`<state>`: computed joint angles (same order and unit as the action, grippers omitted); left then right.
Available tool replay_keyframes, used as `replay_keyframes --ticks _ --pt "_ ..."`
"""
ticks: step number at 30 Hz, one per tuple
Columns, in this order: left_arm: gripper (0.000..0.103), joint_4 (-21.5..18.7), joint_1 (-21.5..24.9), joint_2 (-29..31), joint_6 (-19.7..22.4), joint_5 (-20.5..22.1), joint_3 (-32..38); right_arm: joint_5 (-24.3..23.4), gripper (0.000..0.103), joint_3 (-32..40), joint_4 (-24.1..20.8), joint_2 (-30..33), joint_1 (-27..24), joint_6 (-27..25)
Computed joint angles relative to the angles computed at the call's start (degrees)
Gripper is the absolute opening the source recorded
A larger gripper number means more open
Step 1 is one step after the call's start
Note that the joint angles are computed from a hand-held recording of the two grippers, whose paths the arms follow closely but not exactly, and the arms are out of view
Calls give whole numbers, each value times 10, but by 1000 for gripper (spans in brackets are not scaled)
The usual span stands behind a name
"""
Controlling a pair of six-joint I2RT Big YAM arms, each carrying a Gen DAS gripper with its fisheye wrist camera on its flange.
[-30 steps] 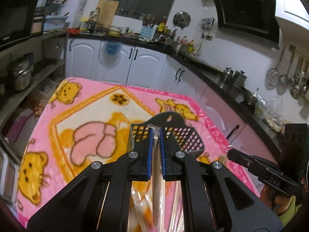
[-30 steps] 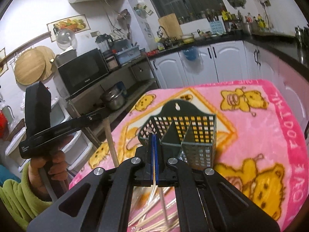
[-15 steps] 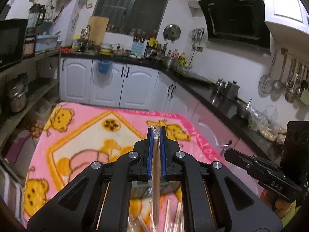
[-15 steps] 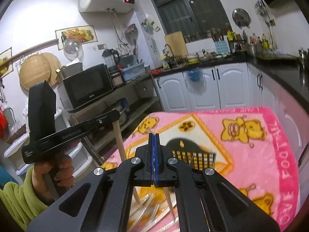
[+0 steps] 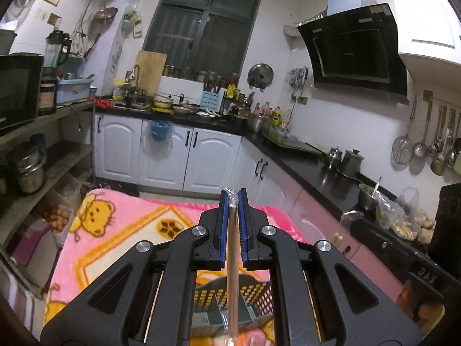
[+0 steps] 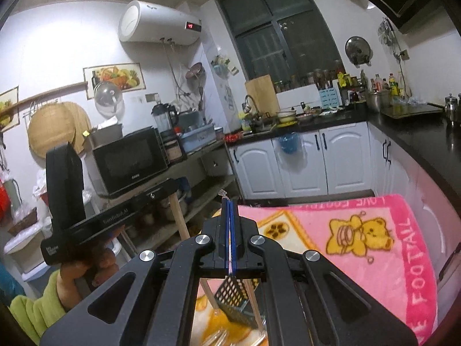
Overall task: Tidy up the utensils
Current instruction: 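Lift both held chopstick pairs and carry them above the green caddy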
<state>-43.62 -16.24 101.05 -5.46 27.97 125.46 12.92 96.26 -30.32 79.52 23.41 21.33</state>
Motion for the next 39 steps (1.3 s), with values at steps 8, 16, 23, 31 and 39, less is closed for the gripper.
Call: replay_keyframes --ticks 8,16,23,31,39 --pt "4 43 -15 16 14 -55 -1 11 1 25 -5 25 -17 4" --pt "4 53 -18 33 27 -73 -24 26 1 9 -1 37 -26 20" --pt "4 57 -19 42 41 -71 -43 19 1 -2 -5 51 -33 43" --pt "4 39 -16 50 58 -50 -57 3 1 -10 -9 60 -36 67" --pt "4 31 -12 50 73 -39 -78 7 1 -30 -19 55 -36 90"
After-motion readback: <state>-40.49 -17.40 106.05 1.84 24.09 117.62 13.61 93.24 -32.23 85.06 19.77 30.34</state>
